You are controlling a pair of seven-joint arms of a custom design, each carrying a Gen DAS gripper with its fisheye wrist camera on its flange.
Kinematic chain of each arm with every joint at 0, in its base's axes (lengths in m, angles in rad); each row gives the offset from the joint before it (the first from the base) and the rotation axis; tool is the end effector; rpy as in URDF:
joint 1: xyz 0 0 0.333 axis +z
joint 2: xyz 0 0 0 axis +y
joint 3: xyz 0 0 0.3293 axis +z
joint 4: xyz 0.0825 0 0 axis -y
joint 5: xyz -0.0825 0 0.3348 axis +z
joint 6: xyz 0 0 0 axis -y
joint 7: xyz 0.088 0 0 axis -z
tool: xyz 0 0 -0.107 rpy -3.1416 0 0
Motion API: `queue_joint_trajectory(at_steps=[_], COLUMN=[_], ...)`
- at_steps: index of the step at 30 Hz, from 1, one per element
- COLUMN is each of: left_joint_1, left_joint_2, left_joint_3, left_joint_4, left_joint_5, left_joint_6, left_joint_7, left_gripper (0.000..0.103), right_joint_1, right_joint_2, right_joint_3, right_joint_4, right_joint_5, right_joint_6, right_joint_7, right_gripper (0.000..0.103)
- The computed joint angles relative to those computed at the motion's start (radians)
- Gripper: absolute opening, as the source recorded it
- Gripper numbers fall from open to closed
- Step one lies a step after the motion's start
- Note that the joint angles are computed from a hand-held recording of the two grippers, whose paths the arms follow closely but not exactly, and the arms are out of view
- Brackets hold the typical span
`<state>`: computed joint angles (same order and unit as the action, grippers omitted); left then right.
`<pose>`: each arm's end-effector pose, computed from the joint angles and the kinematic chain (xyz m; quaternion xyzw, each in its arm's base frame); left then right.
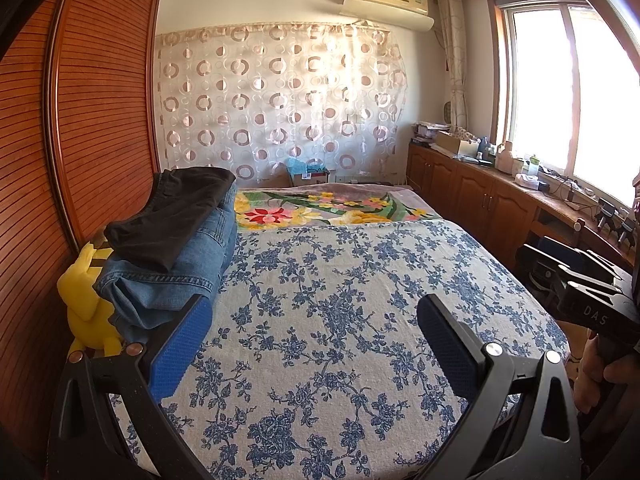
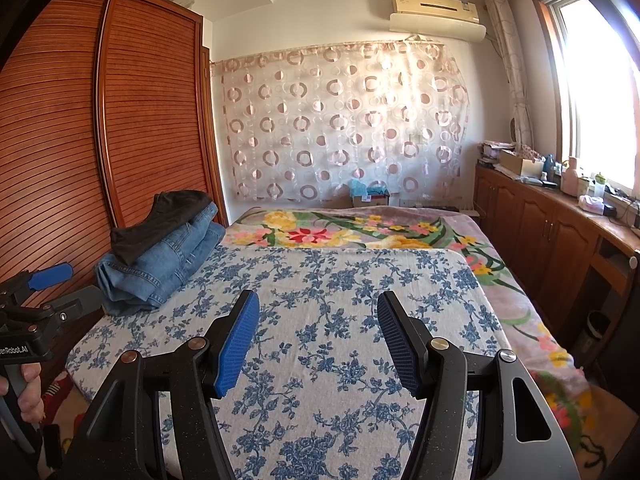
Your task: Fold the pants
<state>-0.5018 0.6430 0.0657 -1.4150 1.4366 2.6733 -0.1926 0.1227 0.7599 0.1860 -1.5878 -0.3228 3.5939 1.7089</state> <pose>0.6337 -0.3418 0.4030 -0.6418 0.5606 -0.3578 0.3818 0.6759 0.2121 0.3944 -0.6782 0.4397 -0.3068 0.5026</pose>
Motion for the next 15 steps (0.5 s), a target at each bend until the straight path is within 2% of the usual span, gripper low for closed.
queue_joint_trajectory(at_steps=[15], left_joint_1=[-0.002], left_joint_2=[0.002], left_joint_3=[0.001], left_joint_4=[0.002], left_joint_5=[-0.001], left_joint_6=[-0.003], left_joint_7=[0.000], left_gripper=[0.102], right_joint_1=[0.005], right_joint_2=[-0.001], right_joint_3=[-0.004], right_joint_4=[-0.002], right_joint_5=[0.006], right_joint_6=[0.005], right_joint_7=[-0.002], right_gripper=[0.064])
